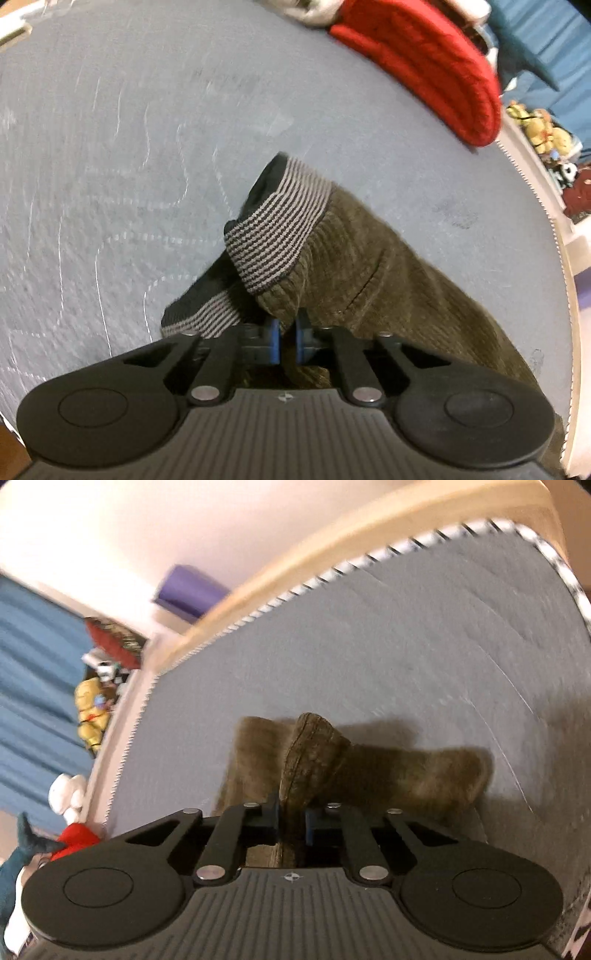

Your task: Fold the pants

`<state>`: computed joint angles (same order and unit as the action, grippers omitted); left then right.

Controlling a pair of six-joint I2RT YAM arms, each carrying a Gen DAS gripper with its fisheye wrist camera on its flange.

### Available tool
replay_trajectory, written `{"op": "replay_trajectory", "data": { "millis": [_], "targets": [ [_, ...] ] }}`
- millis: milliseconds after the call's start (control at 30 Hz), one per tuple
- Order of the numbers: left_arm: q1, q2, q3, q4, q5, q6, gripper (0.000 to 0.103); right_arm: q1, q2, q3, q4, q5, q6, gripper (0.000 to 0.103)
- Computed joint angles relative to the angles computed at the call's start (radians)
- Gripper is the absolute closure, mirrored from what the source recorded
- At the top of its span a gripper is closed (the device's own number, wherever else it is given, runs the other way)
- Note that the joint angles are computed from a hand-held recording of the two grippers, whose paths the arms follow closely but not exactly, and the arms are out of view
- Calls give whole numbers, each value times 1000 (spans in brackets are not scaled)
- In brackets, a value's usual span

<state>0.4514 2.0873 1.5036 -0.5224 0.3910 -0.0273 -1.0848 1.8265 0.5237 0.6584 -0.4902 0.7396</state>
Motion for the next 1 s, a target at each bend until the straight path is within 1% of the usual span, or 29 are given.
{"op": "replay_trajectory", "data": {
  "millis": [67, 133, 200, 233, 267, 333, 367, 400, 433, 467, 500, 533, 567, 633, 667, 700, 733, 767, 800, 833, 867, 900, 933, 1000],
  "targets": [
    [14, -66, -79, 82, 4, -17, 99, 5, -53, -45, 68, 18, -37, 93],
    [31, -130, -144, 157, 6, -15, 100, 15, -136, -123, 176, 90, -55, 95],
    [36, -162, -167, 174, -14, 22, 99, 18, -193, -175, 254, 143, -65, 95],
    [41, -150, -151, 145, -18, 40, 99, 22, -219, -187, 257, 174, -86, 95],
    [44, -117, -112, 87, -28, 62, 99, 34, -245, -184, 219, 216, -129, 95],
    [44, -41, -31, -23, -56, 82, 98, 67, -253, -122, 45, 291, -212, 95],
    [46, -4, 7, -72, -67, 88, 98, 72, -232, -79, -58, 313, -220, 95],
    [44, 19, 34, -103, -76, 99, 93, 67, -196, -32, -162, 321, -206, 95],
    [42, 27, 45, -111, -92, 110, 84, 58, -154, 19, -261, 325, -194, 94],
    [41, 22, 40, -99, -114, 103, 76, 47, -113, 59, -328, 314, -183, 94],
    [40, 12, 29, -84, -139, 90, 55, 29, -72, 97, -384, 292, -174, 94],
    [40, 3, 20, -66, -169, 71, 41, 9, -50, 111, -397, 271, -160, 94],
    [45, -8, 9, -44, -182, 51, 38, -3, -47, 108, -389, 253, -147, 94],
    [51, -37, -23, 7, -200, 30, 36, -11, -67, 97, -375, 260, -154, 89],
    [41, -72, -68, 70, -237, 28, 36, -7, -86, 81, -361, 284, -161, 87],
    [22, -110, -120, 145, -288, 43, 36, -5, -102, 66, -345, 305, -165, 80],
    [6, -144, -167, 215, -320, 65, 36, -3, -118, 55, -333, 337, -165, 72],
    [-6, -173, -209, 278, -337, 85, 36, -8, -144, 32, -327, 377, -173, 67],
    [-14, -202, -254, 341, -341, 103, 36, -6, -156, 26, -319, 417, -172, 56],
    [-20, -226, -289, 386, -313, 113, 37, -18, -155, 19, -301, 421, -170, 52],
    [-24, -239, -306, 401, -259, 129, 37, -45, -147, 16, -281, 386, -174, 52],
    [-35, -245, -313, 396, -212, 163, 37, -64, -139, 18, -279, 339, -177, 51],
    [-48, -255, -328, 395, -185, 195, 38, -70, -132, 24, -293, 291, -178, 48],
    [-87, -268, -352, 390, -127, 243, 40, -66, -85, 60, -332, 229, -178, 43]
  ]
}}
